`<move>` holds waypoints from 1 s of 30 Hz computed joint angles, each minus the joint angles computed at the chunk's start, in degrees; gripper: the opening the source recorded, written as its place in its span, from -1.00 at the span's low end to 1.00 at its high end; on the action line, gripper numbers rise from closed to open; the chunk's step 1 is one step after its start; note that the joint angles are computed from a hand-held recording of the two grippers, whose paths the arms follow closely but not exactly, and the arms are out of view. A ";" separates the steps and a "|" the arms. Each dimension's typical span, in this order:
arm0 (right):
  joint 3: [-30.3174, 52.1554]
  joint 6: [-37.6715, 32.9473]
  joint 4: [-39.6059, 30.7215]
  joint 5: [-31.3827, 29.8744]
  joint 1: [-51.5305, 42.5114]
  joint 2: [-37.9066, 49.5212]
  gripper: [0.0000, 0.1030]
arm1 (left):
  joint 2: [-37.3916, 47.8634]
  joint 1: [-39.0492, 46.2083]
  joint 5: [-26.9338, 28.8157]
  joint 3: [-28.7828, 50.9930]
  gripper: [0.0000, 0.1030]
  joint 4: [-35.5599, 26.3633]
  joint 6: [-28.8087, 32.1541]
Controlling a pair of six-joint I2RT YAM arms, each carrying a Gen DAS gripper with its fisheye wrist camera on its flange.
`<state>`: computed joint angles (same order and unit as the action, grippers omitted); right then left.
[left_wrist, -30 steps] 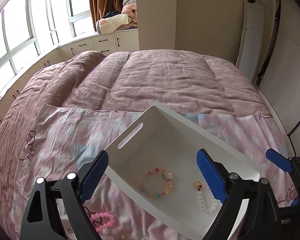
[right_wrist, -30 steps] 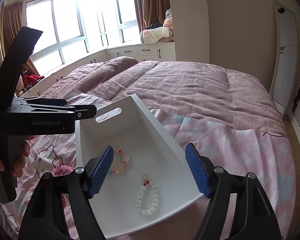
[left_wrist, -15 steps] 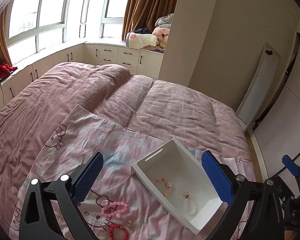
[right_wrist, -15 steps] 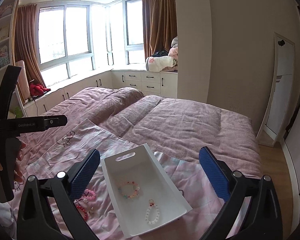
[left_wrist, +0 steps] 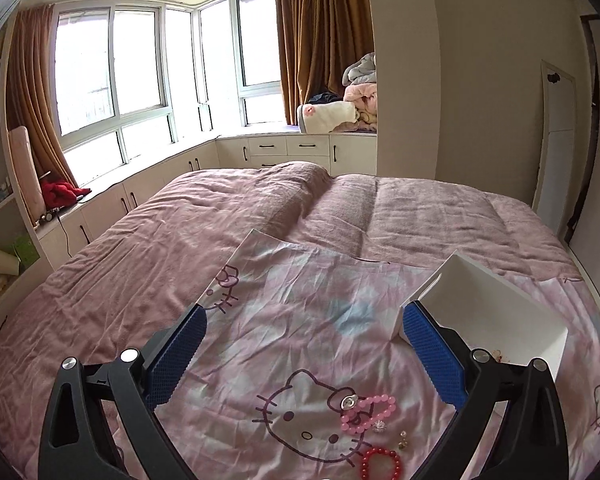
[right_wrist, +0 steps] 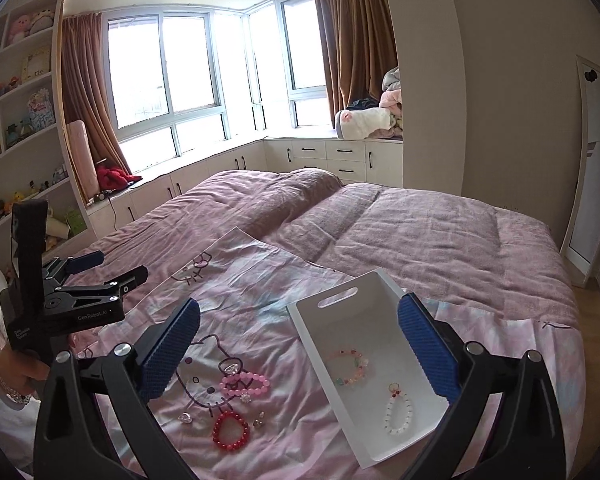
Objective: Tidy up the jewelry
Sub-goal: 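Withdraw both open tools from the box back toward the jewelry, then grasp silver ring with left tool while right tool grasps gold heart charm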
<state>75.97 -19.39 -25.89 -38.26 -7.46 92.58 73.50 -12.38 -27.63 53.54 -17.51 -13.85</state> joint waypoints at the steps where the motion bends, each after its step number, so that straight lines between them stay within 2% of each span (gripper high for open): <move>1: -2.48 0.04 2.08 0.75 1.30 -0.09 0.90 | -0.35 0.33 0.30 -2.09 0.93 1.71 0.49; 5: -10.84 -4.71 8.44 5.82 6.92 0.90 0.90 | -0.95 2.07 4.67 -10.64 0.93 8.31 2.04; 7: -14.29 -7.36 12.03 8.30 9.08 1.96 0.86 | 0.90 1.70 5.06 -14.15 0.93 10.55 2.43; 8: -15.83 -8.95 13.63 8.32 9.72 2.82 0.81 | 1.73 1.95 5.86 -16.08 0.93 12.26 2.86; 10: -17.46 -12.17 15.00 9.18 11.21 4.99 0.55 | 3.21 2.51 6.86 -20.66 0.93 16.83 3.27; 15: -23.00 -18.77 21.14 10.82 14.19 9.83 0.34 | 9.42 5.05 9.76 -28.72 0.93 26.55 3.14; 19: -23.79 -19.77 23.47 12.15 15.50 15.30 0.15 | 11.74 4.92 10.87 -33.32 0.93 34.51 7.14; 24: -24.41 -17.04 28.86 15.87 16.75 21.34 0.14 | 16.65 1.89 10.94 -36.50 0.92 42.80 10.95; 26: -23.19 -15.37 28.99 17.37 17.32 23.57 0.13 | 19.01 0.88 11.10 -37.39 0.81 45.72 11.76; 28: -21.75 -13.75 28.87 18.43 17.75 25.47 0.09 | 21.38 1.25 12.97 -37.09 0.42 46.09 11.60; 30: -19.79 -12.61 27.41 19.04 18.17 27.31 0.09 | 23.41 1.97 14.31 -37.02 0.38 46.82 11.09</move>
